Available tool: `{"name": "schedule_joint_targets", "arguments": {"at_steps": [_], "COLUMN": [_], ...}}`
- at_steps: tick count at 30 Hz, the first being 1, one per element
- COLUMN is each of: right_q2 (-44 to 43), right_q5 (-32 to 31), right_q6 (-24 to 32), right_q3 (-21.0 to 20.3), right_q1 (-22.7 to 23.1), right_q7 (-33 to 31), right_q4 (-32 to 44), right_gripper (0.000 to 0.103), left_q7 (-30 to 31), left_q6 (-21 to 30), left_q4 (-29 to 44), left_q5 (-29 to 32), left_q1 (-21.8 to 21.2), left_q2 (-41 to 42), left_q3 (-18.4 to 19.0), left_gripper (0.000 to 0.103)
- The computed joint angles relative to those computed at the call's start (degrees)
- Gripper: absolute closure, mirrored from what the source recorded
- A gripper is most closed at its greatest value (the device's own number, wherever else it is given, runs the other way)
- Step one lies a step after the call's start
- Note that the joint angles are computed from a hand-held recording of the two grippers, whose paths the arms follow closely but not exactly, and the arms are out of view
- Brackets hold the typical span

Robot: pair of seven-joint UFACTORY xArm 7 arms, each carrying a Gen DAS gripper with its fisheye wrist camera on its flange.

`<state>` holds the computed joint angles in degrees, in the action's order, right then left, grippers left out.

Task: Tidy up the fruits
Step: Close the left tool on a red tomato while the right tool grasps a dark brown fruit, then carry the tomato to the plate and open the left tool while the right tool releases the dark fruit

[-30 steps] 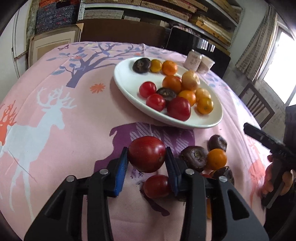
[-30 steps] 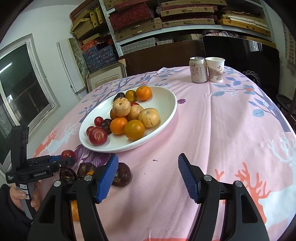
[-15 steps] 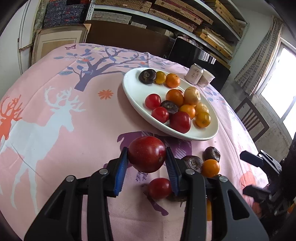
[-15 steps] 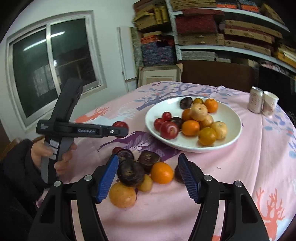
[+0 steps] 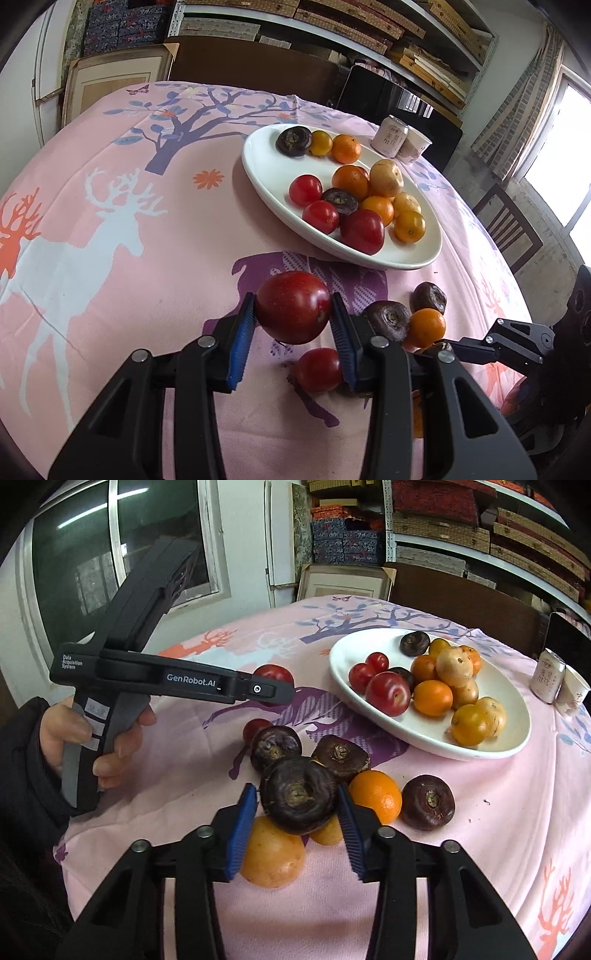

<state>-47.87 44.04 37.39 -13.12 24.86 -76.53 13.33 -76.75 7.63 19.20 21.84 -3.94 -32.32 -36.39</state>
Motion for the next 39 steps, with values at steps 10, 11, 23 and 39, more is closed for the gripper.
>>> {"name": "schedule_joint_targets", "arguments": {"at_steps": [10, 11, 23, 39], "right_q2": [2.8, 3.5, 14.8, 36.4], "right_q5": [8.4, 10.0, 27.9, 49.4], "right_q6": [-6.4, -8.0, -15.7, -20.2], "right_q3": [-2.9, -3.3, -5.3, 5.9], "right_q1": [-0.4, -0.3, -0.4, -3.6], "right_q7": [0.4, 0.7, -3.1, -19.0], "right_q4": [2.0, 2.4, 13.8, 30.4], "right_gripper": [0.062, 0.062, 0.062, 0.06], "left_q7": [-0.3, -0.3, 2.1, -13.3], "left_q6": [0.3, 0.3, -1.3, -3.0], "left_q4": [-0.1, -0.1, 3.1, 20.8], "left_q5": [0.2, 0.3, 0.3, 25.0], "left_q1": [-0.3, -0.2, 3.3, 32.6], "left_q2": [-0.1, -0.1, 0.8, 16.3], "left_q3": [0.2, 0.1, 0.2, -18.2], "left_gripper": [0.064, 0.064, 0.064, 0.041]}}
